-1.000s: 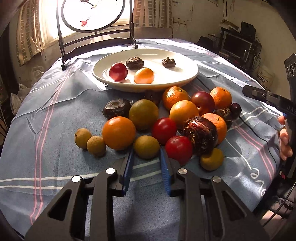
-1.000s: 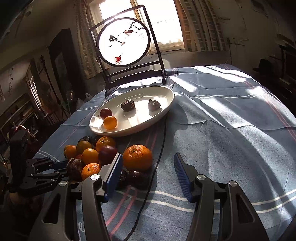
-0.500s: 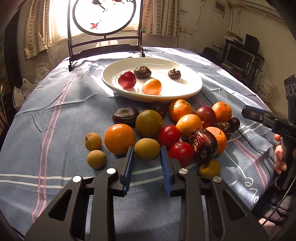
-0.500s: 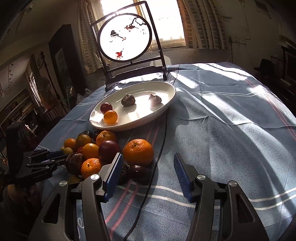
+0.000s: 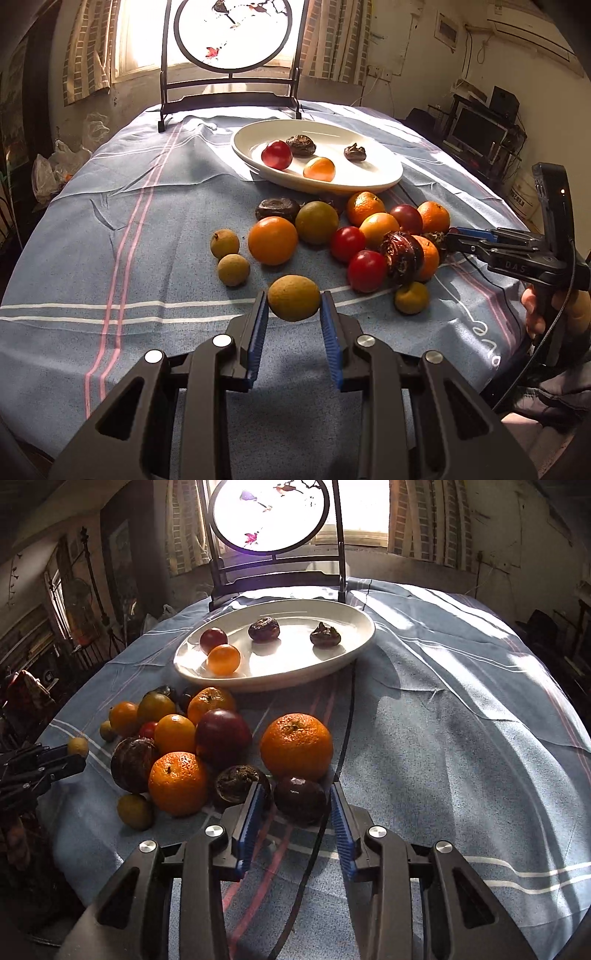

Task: Organize fruits
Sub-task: 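Grasp a yellow-green fruit with the left tool while the right tool grasps a dark plum, then lower both held fruits onto the plate and open both tools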

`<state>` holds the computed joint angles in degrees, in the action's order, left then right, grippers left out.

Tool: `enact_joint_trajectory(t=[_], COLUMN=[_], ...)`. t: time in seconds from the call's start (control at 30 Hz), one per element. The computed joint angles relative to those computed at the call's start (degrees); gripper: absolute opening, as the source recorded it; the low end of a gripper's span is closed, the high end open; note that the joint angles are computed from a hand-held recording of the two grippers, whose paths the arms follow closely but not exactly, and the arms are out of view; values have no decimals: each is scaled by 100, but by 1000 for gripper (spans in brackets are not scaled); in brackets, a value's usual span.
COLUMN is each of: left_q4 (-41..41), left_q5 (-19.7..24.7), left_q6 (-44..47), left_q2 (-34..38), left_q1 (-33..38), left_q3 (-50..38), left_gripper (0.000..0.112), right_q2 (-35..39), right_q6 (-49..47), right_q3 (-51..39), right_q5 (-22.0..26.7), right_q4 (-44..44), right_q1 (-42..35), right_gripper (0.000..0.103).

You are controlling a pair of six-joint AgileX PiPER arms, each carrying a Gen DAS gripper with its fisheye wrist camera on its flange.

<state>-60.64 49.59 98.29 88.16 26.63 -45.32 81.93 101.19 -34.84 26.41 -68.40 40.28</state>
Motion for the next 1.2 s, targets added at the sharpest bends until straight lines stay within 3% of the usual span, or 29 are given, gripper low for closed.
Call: enact_joint_trajectory(t=[0.2, 0.3, 0.4, 0.57, 0.77, 0.83, 0.87, 0.9, 0.93, 1.2], left_q4=[-129, -186, -239, -104, 647, 982, 1183, 1321, 1311, 365], left_q5=[189, 319, 324, 13, -575, -837, -954, -1028, -1014, -518], left_q6=[63, -82, -371, -1231, -2644, -3074, -3285, -3482, -3547, -1987], left_q2=[-60, -92, -43, 422, 1362, 1639, 1756, 1825, 1850, 976], left_q1=[78, 13, -253, -1100, -2108, -2369, -2472, -2526, -2501, -1601], left_q3=[-26, -188, -499, -1355, -2641, -2983, -3121, -3213, -3246, -2102], left_gripper=[28, 28, 28, 28, 28, 31, 37, 47, 50, 61], right_q2=[-765, -1278, -1414, -748, 636, 923, 990, 978, 927, -81], right_q6=[1277, 1194, 492, -1112, -3002, -3261, -3123, -2776, -2488, -407], right_q3=[556, 620, 307, -674, -1898, -2121, -2167, -2119, -2045, -818], right_q5=[16, -80, -299, -913, -1014, -1029, -977, -996, -1003, -640], right_q4=[-961, -1046, -716, 312, 1975, 2176, 2071, 1785, 1529, -411], right_q1=[235, 115, -292, -1054, -1652, -1745, -1746, -1741, -1709, -1091], right_gripper=[29, 29, 29, 29, 29, 29, 36, 40, 41, 41])
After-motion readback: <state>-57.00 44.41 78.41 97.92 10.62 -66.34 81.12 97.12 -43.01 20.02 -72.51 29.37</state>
